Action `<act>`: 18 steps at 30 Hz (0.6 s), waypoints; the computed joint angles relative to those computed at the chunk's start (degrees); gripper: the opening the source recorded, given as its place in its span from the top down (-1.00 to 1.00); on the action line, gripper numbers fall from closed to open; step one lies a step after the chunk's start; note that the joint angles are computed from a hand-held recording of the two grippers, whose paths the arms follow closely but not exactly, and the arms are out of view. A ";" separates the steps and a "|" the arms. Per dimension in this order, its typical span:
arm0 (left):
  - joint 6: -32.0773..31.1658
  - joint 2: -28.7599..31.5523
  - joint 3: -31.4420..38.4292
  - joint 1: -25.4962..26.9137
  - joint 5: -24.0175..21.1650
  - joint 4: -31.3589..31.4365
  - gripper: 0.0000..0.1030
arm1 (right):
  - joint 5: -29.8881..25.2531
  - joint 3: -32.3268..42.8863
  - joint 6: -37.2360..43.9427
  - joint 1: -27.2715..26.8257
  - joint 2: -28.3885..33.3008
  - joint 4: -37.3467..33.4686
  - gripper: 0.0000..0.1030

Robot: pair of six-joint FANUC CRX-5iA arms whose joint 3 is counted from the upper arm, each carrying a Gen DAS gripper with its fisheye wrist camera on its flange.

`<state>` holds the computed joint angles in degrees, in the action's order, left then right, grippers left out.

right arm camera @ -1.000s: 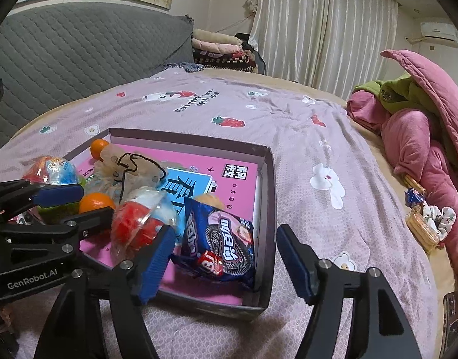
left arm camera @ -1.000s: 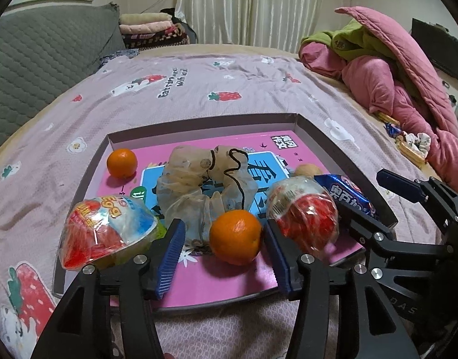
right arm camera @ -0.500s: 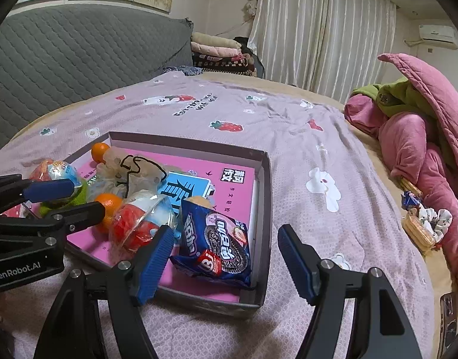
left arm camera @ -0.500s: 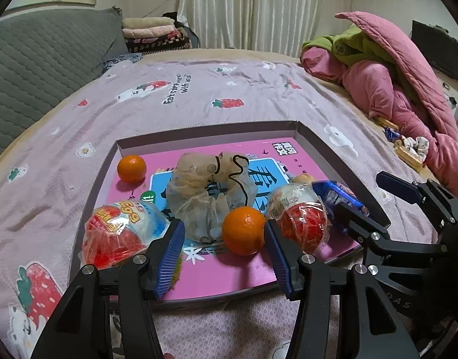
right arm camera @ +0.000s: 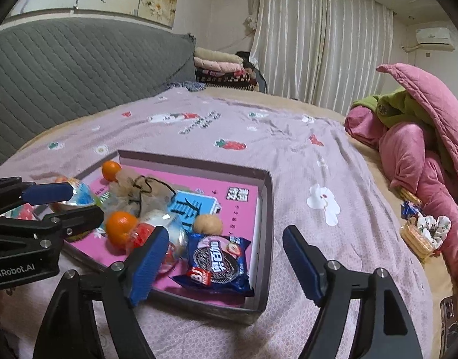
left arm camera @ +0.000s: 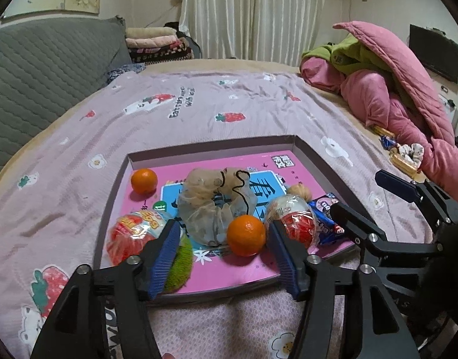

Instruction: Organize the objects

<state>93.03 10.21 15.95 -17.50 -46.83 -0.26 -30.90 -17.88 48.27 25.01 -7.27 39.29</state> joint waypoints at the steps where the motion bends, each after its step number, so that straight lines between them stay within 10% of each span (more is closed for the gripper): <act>1: 0.23 -0.28 -0.14 0.04 0.15 -0.19 -0.28 | 0.43 -0.32 -0.12 0.13 -0.33 0.43 -0.54; 18: 6.89 -8.54 -6.90 0.92 3.55 -5.76 -0.47 | 8.22 -10.70 -22.10 0.90 -7.39 22.55 -0.67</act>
<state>99.92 1.67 9.05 -16.58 -43.28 -6.01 -22.68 -28.58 26.17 25.90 -14.65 61.84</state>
